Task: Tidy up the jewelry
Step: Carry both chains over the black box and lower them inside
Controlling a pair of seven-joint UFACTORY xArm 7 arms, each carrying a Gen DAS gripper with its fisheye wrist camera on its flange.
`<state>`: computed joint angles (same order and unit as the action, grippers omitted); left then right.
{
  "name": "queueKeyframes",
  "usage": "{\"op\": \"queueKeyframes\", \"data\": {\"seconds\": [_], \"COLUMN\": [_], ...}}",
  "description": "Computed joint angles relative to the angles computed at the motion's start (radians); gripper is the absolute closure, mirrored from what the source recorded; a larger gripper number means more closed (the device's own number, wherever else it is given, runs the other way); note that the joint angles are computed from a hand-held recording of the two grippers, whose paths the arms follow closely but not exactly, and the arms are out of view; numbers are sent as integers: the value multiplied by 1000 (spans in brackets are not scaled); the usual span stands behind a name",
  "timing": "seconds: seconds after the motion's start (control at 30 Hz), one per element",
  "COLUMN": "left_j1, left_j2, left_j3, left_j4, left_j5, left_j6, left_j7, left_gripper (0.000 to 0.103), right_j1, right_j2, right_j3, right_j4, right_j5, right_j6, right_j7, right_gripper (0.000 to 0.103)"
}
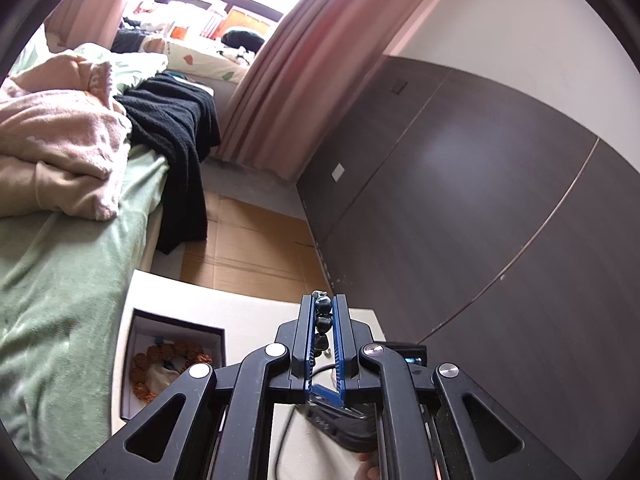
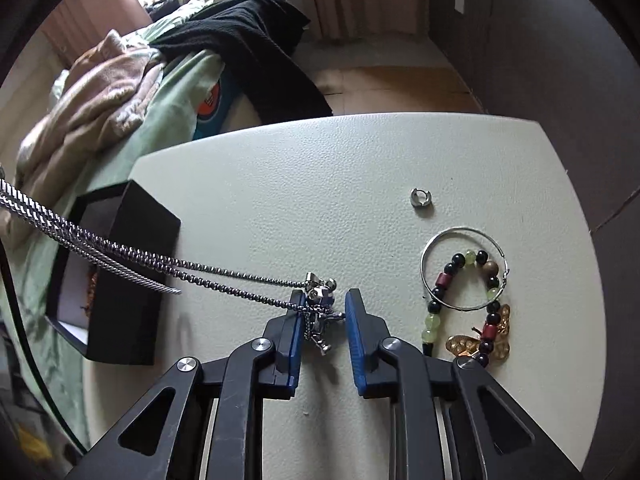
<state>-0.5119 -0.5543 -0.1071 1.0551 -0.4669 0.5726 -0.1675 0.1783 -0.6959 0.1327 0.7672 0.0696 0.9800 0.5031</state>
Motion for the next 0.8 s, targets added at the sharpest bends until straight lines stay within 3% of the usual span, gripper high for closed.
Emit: {"op": "queueKeyframes", "data": {"seconds": [0.27,0.4,0.8], "left_j1": [33,57,143], "left_j2": [-51,-58,5], "left_j3": [24,28,-16], "left_j4": [-8,-14,-17], "left_j5": [14,39,146], "left_j6": [-34,-36,96], "left_j7": [-20,-37,-137], "left_gripper": [95,95,95], "right_j1": [-29,-10,104], "right_j2": [-125,-188,-157], "right_j3": [-65,-97,-40], "right_j4": [-28,-32,33], "right_j5": [53,122,207], "right_j6": [-44,-128,-353], "right_j7": [11,0,-17], "right_gripper": [82,82,82]}}
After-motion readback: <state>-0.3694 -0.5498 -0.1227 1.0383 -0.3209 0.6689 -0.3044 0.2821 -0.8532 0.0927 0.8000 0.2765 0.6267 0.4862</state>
